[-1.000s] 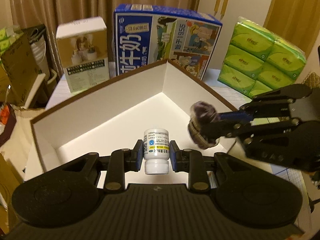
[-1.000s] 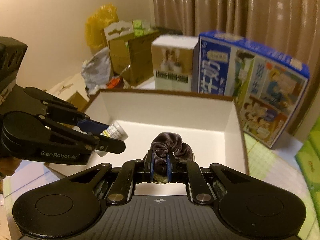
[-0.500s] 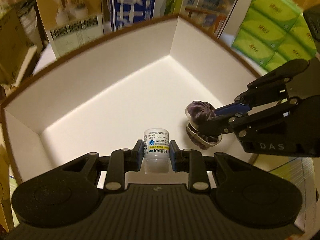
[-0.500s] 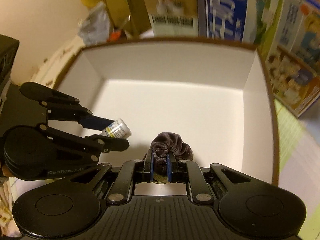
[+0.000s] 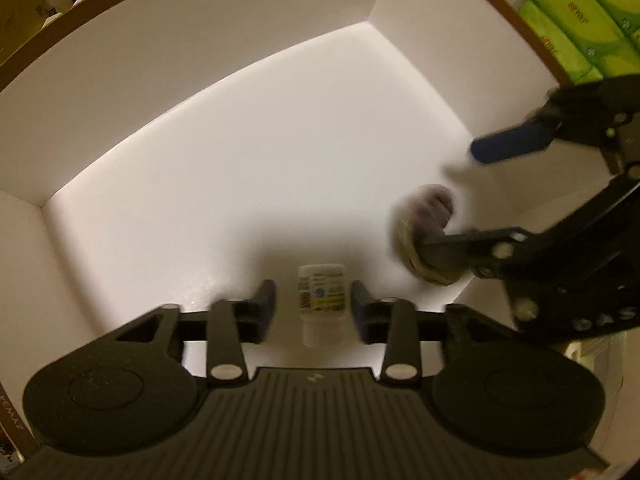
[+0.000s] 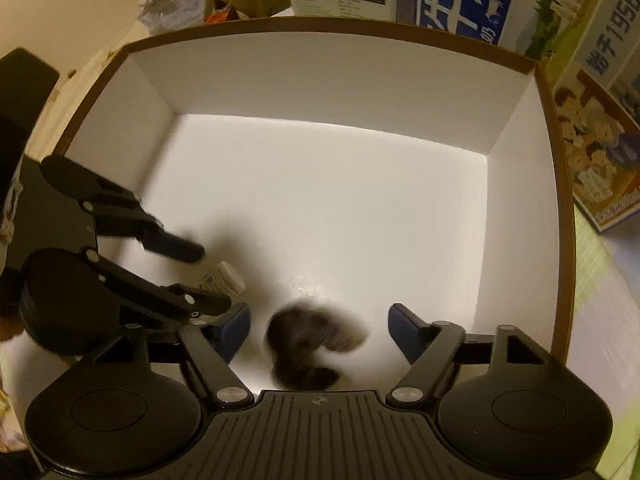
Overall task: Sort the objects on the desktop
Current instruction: 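Carry the pill bottle and scrunchie into the box and release both, then withdraw both tools from the box back toward the remaining items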
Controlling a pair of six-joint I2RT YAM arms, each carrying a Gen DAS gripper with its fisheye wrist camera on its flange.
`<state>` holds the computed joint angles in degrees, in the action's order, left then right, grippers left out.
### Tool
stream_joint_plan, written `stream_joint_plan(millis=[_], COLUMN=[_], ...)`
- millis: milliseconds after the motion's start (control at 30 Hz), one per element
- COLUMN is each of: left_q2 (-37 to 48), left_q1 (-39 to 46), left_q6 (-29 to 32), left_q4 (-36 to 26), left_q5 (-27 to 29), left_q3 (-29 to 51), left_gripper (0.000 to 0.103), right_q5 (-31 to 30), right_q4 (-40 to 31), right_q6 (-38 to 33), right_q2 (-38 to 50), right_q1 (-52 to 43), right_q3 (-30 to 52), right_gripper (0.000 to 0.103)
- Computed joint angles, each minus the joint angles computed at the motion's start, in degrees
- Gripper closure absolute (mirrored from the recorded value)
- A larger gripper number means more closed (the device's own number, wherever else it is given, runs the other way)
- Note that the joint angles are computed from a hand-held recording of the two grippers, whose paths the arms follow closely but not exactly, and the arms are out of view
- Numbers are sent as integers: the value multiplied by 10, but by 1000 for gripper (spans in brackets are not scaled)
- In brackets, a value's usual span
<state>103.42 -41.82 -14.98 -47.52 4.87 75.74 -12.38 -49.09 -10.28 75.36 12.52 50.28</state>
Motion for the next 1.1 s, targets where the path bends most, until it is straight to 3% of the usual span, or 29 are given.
stream_joint_plan(millis=[67, 167, 233, 400, 767, 1100], left_q2=[-4, -12, -19, -23, -80, -104], left_q1=[1, -1, -4, -11, -28, -76], left_q6=[3, 2, 4, -10, -33, -81], left_q4=[-2, -6, -8, -29, -59, -106], left_q5=[-1, -4, -9, -30, -64, -107], left_q3=[-6, -14, -19, -6, -18, 26], left_gripper=[62, 48, 33, 20, 15, 14], right_q5=[-10, -7, -1, -14, -14, 6], right_q4=[-18, -33, -41, -72, -128, -159], right_q6=[-9, -32, -44, -54, -67, -45], right_q2=[8, 7, -3, -18, -63, -140], right_q1=[-9, -17, -26, -49, -62, -38], right_q3=[10, 9, 6, 14, 44, 46], right_gripper=[23, 12, 8, 4, 2, 2])
